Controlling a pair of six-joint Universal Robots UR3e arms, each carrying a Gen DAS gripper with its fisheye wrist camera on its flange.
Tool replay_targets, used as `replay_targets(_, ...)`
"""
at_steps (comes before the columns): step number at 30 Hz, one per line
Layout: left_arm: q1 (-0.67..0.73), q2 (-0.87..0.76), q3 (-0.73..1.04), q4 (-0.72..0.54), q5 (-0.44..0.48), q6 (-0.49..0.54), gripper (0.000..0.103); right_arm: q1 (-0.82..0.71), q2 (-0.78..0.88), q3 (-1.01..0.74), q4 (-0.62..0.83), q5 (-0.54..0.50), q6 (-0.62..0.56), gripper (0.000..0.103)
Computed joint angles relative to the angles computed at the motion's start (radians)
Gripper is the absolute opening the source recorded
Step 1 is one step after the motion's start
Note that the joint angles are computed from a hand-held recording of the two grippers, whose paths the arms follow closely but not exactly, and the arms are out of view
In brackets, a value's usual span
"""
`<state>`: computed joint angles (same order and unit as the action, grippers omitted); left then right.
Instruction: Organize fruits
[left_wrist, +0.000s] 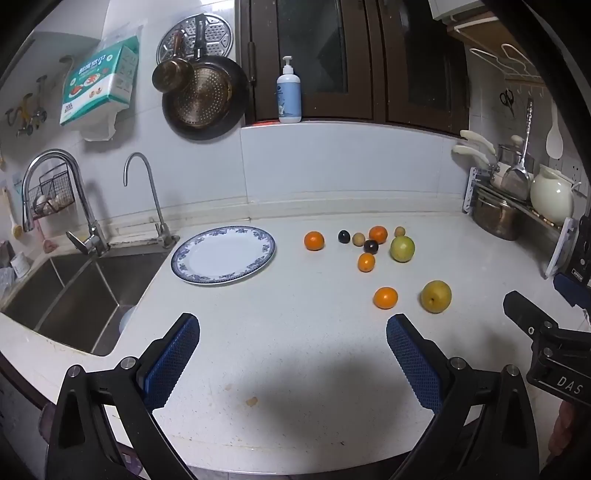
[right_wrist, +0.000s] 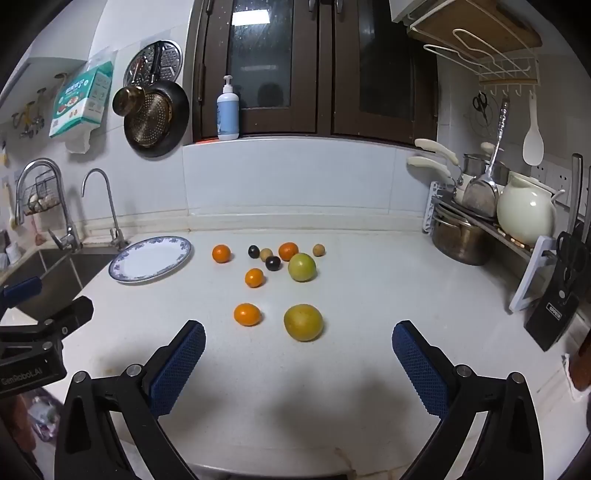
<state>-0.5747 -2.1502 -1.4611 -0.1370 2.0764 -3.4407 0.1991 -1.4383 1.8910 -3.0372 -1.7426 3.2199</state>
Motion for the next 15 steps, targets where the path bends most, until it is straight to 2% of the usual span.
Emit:
replay_targets(4, -0.016, -0.02, 0.037, -0.056, 0.023, -0.02, 0.103, 0.001, -0.004, 0.003, 0.005, -0.003, -0.004, 0.102)
replay_targets(6, -0.017, -0.022, -0.015, 0.019, 0.025, -0.013, 0.103, 0.001, -0.008, 0.006, 0.006, -0.005, -0.006, 0.102)
replay_targets(7, -0.022, -0.024, -0.011, 0.014, 0.042, -0.016, 0.103, 0.0, -0.011, 0.009, 0.005, -0.004, -0.005, 0.102)
replay_targets(8, -0.022, -0.021, 0.035, -0.05, 0.042, -0.015, 0.103, -0.002, -0.013, 0.012, 0.007, -0.003, -0.004, 0.102)
replay_targets(15, -0.022, -0.01, 0.022, -0.025, 0.028, 0.002, 0.103, -0.01, -0.014, 0.013, 0.008, 0.023, -0.011, 0.102)
